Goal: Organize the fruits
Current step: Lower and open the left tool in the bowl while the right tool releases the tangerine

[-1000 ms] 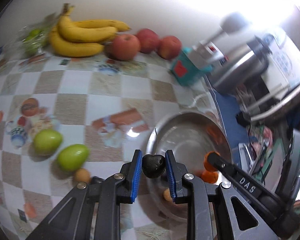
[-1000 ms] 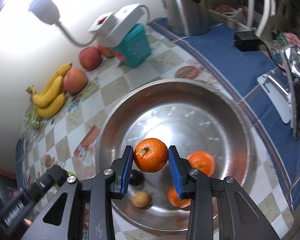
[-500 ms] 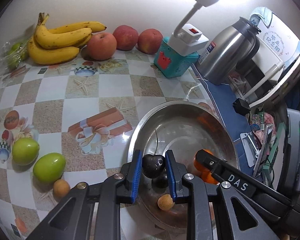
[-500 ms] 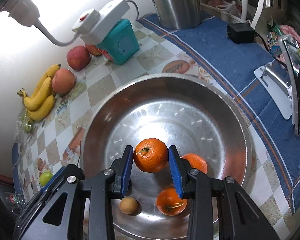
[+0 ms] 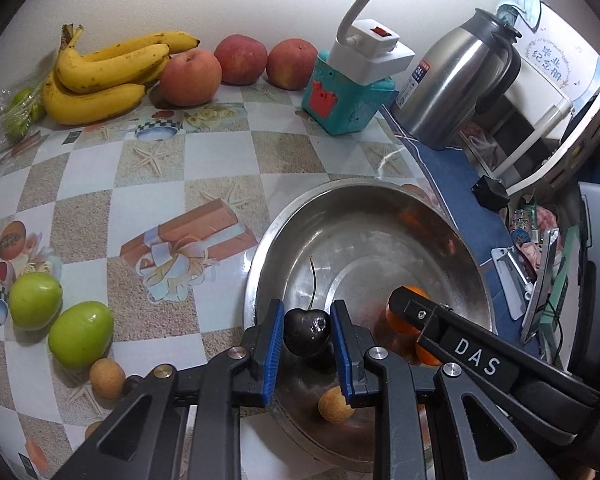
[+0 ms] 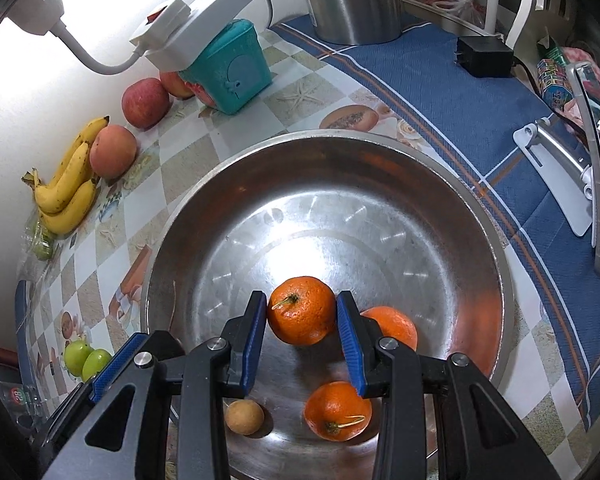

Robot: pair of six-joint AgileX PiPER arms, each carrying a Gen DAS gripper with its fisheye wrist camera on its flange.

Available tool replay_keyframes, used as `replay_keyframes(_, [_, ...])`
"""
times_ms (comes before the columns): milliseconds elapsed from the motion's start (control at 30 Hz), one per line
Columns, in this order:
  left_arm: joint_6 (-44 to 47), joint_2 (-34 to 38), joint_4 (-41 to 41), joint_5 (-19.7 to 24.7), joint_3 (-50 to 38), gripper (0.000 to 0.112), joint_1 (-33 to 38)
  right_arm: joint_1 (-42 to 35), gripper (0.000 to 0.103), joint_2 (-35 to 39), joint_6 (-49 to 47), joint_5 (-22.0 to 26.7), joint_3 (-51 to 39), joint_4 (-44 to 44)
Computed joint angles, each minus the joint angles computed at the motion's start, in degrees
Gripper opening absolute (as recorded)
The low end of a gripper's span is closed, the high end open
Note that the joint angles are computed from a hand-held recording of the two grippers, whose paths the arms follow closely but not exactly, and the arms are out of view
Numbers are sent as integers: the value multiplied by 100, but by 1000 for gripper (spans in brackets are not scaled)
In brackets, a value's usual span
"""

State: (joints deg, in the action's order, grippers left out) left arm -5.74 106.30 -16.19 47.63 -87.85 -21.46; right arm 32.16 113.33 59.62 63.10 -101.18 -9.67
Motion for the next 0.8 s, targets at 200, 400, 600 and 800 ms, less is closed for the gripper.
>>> replay_keyframes(200, [-34, 42, 14, 50, -23, 27, 8, 6, 38, 50, -24, 38, -60, 9])
replay_keyframes(400, [-59, 57, 57, 70, -34, 29, 9, -2, 38, 57, -27, 52, -73, 15])
replay_keyframes(600, [-16, 42, -47, 62, 2, 34, 66, 5, 39, 45, 10, 42, -58, -5])
replay_keyframes(800, [-7, -22, -70, 89, -29, 36, 92, 65, 39, -23, 27, 77, -156, -169])
